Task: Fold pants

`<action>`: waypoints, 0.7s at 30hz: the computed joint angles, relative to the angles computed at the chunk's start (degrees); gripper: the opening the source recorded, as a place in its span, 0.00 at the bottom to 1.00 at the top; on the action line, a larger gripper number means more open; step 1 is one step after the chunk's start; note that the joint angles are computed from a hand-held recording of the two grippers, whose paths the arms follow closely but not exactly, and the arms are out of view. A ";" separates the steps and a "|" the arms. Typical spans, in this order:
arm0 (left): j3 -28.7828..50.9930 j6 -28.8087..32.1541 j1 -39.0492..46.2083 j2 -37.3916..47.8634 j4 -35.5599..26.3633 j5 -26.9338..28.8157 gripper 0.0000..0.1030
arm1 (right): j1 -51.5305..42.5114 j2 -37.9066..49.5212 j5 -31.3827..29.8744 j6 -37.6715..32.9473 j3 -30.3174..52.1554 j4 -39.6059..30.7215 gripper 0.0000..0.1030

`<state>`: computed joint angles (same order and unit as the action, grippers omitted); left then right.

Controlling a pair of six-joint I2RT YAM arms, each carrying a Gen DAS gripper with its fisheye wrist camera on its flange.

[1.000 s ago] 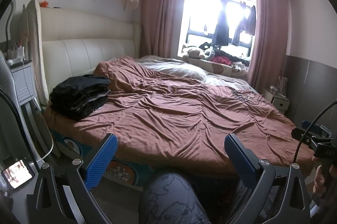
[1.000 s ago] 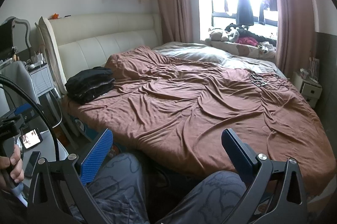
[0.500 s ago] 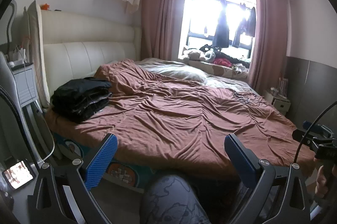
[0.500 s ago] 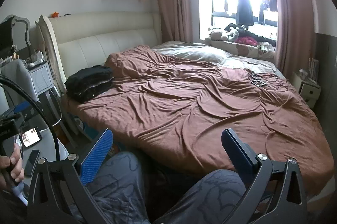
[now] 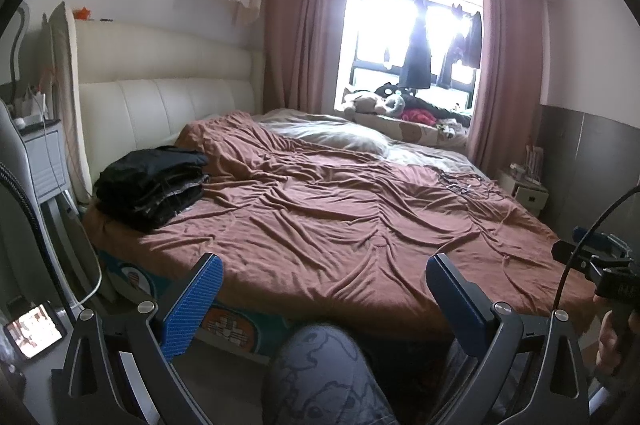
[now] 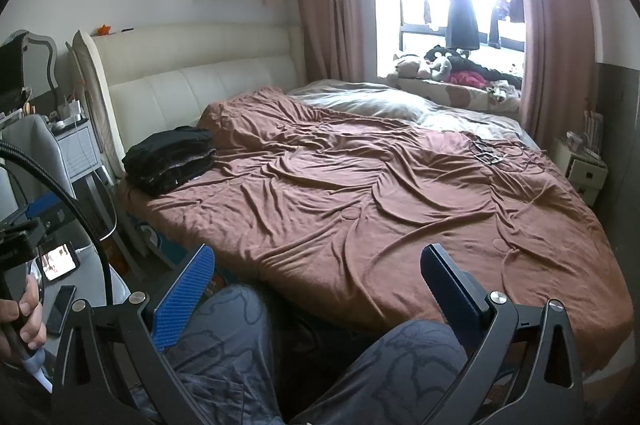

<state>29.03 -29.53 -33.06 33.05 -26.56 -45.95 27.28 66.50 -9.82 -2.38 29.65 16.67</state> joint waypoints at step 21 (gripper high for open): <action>0.44 -5.67 -13.09 -2.36 -6.59 -11.07 0.99 | -0.60 -4.03 1.07 -0.30 -2.37 -1.21 1.00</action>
